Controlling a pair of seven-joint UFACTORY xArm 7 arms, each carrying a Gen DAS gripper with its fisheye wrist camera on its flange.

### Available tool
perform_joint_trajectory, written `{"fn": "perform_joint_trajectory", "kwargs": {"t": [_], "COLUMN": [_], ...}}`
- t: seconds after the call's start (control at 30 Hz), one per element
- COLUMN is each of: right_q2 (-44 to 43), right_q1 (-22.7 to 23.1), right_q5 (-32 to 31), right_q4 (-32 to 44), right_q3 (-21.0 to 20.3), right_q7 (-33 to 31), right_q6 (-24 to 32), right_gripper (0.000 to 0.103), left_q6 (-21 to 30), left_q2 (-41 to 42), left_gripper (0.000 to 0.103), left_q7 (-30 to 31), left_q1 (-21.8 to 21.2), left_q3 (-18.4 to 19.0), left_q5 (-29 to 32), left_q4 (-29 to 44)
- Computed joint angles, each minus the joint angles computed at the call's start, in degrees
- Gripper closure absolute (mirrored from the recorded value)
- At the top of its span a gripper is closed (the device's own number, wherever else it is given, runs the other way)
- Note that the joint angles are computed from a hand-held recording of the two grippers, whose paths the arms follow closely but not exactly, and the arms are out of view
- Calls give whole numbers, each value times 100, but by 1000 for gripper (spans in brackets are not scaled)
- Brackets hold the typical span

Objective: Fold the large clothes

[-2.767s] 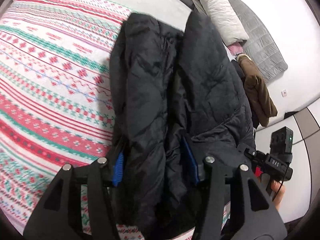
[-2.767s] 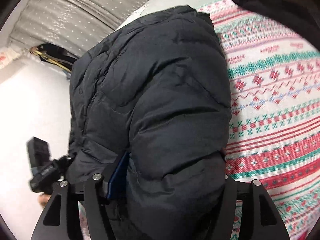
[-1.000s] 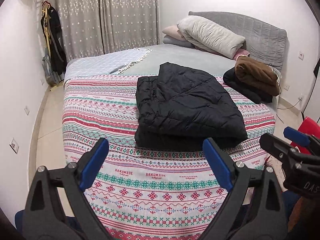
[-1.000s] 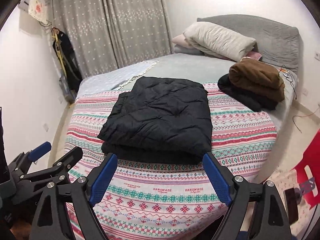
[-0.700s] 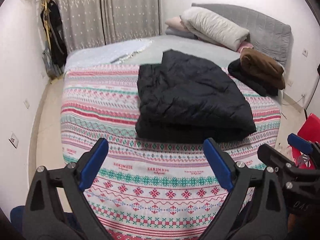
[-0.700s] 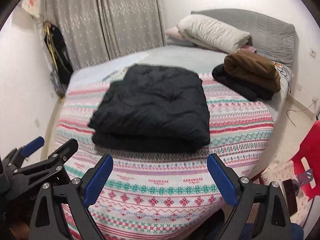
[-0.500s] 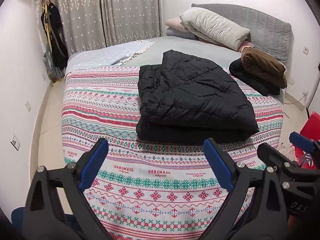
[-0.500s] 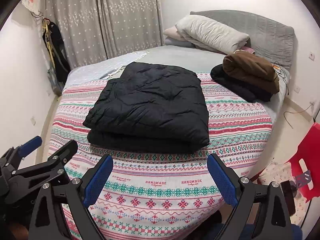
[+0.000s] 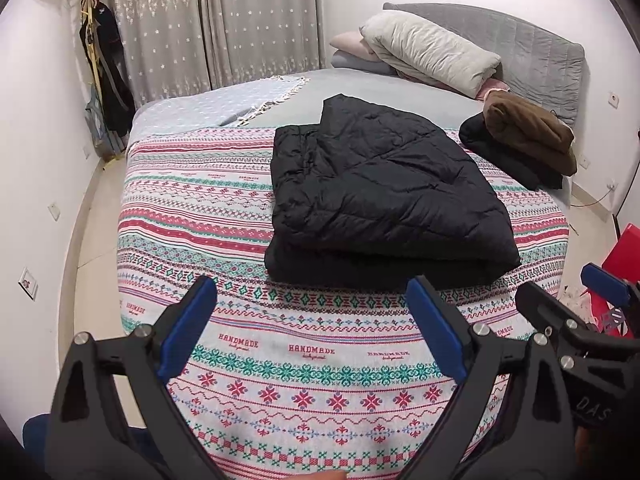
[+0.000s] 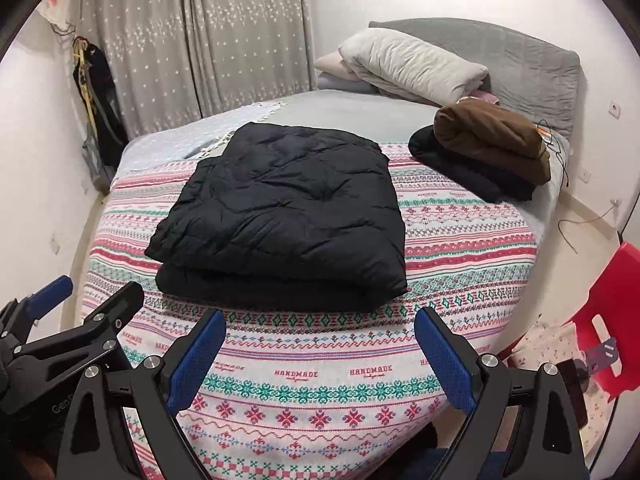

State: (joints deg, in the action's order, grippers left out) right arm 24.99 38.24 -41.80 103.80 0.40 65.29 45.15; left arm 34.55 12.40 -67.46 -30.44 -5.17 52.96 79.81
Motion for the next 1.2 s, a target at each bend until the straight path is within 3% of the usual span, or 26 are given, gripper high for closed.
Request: {"fn": "perform_joint_trajectory", "kwargs": {"t": [1.2], "right_q2": [-8], "right_q1": [-1], "right_q5": [-163], "right_q4": [-29], "right_q3": [-32], "right_q7": [67], "right_q6": [-8], "right_gripper": [7], "left_q6": [63], "left_q2": [79], "left_gripper": [7], "left_q7": [-7], "left_q1": [-56], "left_q3": [32], "left_q5": [-15], "left_q4": [126]}}
